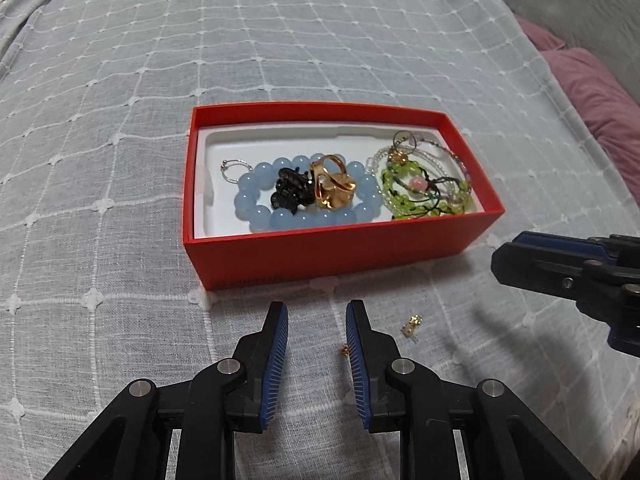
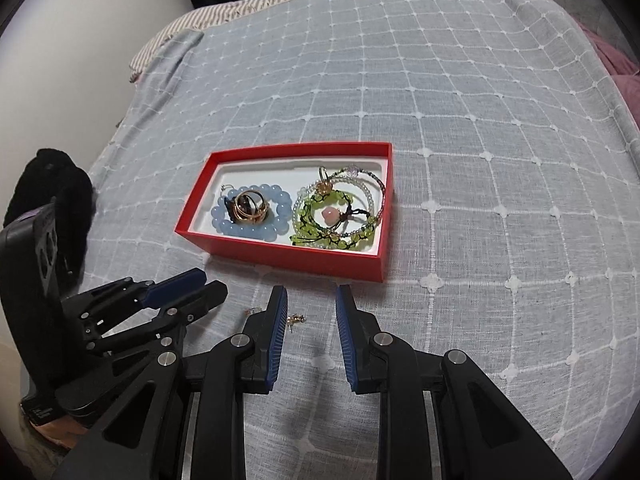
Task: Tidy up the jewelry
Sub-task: 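Move the left tool to a small gold stud earring and close on it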
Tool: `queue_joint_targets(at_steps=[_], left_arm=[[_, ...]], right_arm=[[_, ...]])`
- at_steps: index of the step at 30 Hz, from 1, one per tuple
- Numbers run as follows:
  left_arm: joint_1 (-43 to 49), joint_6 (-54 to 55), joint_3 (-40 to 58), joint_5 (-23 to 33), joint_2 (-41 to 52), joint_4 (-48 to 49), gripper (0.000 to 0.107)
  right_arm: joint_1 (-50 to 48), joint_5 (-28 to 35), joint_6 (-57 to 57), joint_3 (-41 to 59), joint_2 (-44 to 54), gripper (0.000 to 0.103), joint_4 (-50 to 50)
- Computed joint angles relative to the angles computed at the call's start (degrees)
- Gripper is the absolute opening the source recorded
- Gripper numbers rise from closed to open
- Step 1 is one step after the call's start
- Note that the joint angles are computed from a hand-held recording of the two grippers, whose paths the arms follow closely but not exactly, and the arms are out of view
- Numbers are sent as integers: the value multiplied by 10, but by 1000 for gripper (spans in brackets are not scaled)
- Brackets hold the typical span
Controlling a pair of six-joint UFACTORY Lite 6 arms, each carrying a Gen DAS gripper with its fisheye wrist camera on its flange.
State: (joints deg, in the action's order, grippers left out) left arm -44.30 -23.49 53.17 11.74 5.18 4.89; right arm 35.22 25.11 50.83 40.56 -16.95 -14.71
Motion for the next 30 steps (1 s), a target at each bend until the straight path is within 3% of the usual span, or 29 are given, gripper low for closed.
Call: queue_joint_targets(at_steps=[9,14,17,25,30], left_arm=[[7,145,10,14,15,-131,28],[3,150,15,19,23,-128,34],[-1,84,17,15,31,-62,34],[-46,38,23,6,49,10,35],[-71,-111,33,17,71,172,35]], right_arm=[[-14,-13,-69,-3,32,27,67],[-25,-10,-73,-8,17,27,68],[-29,-9,-75,-9,17,27,73],[-35,-11,-93,-9,13,27,92],[-46,-12,-118,-10,6,27,115]])
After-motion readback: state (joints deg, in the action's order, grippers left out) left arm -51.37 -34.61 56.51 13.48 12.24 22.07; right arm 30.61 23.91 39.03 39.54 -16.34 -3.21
